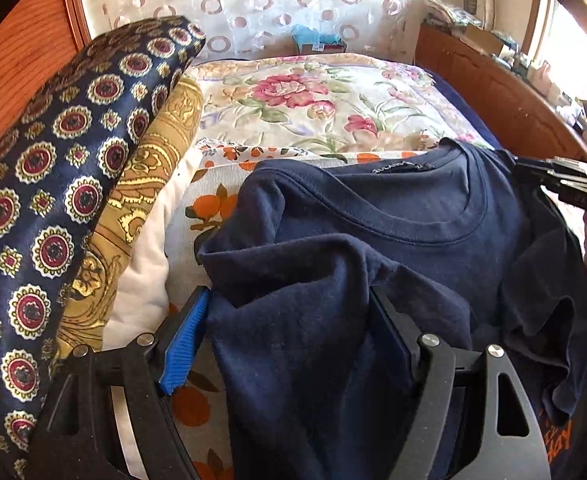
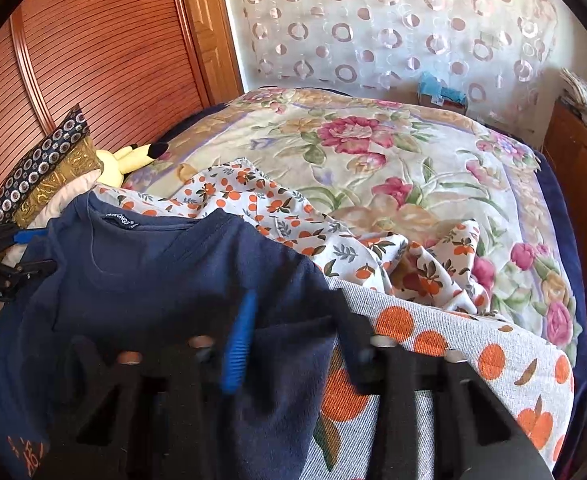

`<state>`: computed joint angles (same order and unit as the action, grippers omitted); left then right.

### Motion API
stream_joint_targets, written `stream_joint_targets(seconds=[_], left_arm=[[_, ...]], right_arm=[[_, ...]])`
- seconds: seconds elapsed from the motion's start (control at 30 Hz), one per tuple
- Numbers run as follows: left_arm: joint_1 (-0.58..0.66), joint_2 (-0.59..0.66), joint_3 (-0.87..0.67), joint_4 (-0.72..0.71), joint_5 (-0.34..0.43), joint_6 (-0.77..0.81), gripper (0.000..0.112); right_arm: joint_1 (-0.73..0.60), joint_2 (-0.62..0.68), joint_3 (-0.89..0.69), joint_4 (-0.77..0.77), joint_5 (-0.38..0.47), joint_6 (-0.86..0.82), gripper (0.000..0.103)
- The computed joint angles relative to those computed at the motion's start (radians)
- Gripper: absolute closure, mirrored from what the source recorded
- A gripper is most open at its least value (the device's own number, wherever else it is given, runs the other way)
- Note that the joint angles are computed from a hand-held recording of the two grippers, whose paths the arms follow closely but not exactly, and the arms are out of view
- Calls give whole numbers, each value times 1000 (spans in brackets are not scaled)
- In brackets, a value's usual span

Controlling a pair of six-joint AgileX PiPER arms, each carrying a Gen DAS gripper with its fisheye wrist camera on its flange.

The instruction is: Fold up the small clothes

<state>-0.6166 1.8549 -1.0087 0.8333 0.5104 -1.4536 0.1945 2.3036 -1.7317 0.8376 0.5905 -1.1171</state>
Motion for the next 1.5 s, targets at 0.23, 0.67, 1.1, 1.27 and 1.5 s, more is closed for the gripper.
stream_joint_targets(seconds=[0.23,0.67,1.1,1.27,1.5], left_arm=[[6,-1,16,47,-32,-67,34],[7,-38,40,74,-103,-53,97],[-225,-253,146,296,82,-305,100],[-443,-360,229,347,222,-472,100],[-831,-396,236,290,517,-620,100]], right_arm=[[-45,-23,22,87,98,-82,99],[-41,-62,100,66,36,-109,99],[-72,-322,429,405,-27,-439,100],[-137,-539,729,587,6,-667,100],[-347,-857,1139,662,174,-892,100]])
